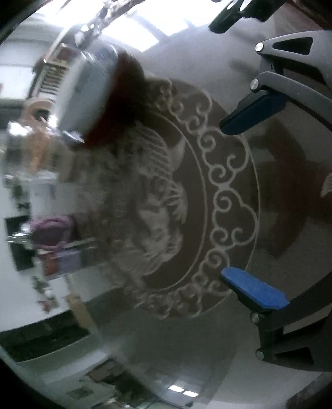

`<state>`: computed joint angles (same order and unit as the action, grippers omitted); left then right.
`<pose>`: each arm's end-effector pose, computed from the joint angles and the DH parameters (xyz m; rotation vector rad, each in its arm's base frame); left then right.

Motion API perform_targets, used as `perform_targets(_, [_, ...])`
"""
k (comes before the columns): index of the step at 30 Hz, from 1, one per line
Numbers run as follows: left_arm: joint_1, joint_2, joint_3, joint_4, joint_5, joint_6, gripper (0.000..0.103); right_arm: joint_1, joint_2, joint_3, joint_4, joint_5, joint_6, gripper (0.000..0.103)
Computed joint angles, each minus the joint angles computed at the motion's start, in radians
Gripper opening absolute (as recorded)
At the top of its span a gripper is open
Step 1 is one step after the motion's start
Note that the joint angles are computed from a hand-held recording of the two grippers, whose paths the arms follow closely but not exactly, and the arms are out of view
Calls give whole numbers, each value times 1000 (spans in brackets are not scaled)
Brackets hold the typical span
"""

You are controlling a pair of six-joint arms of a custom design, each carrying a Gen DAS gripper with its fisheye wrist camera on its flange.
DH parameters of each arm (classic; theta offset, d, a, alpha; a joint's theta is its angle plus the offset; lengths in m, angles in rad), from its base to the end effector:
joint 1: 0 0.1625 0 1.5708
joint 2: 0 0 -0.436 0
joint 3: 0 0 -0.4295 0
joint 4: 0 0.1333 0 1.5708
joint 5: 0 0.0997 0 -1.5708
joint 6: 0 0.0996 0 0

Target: Organize plates and bowls

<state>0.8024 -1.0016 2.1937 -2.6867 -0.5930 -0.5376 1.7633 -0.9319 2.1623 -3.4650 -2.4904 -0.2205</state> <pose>-0.1846 -0.5016 0.0676 0.3029 2.2188 -0.6558 0.1524 -0.4992 0.1215 0.0805 -2.1492 0.7159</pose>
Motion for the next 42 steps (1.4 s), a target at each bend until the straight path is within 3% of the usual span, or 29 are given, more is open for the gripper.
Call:
perform_targets(3, [-57,-56,40,-39,14,23,103,68,15,-13,-87,-71,-75,93])
perform_targets(6, [-101,-107,59,-44,46,29,103,123,-9,-17,-90,-87,-69,93])
perform_targets(9, [-121,-159,58,-24,37,31,103,171,-43,-13,-45,-91,-34,93])
perform_targets(20, [-179,-306,43,245,31,-78,103,295,-151,14,169,-121,167,93])
perform_targets(28, [-203,-326,58,252,25,-63,103,337,-147,15,152,-134,156,93])
perform_targets(42, [-199,-310,44,241,-4,-50,103,332,-165,33,161,-143,185,93])
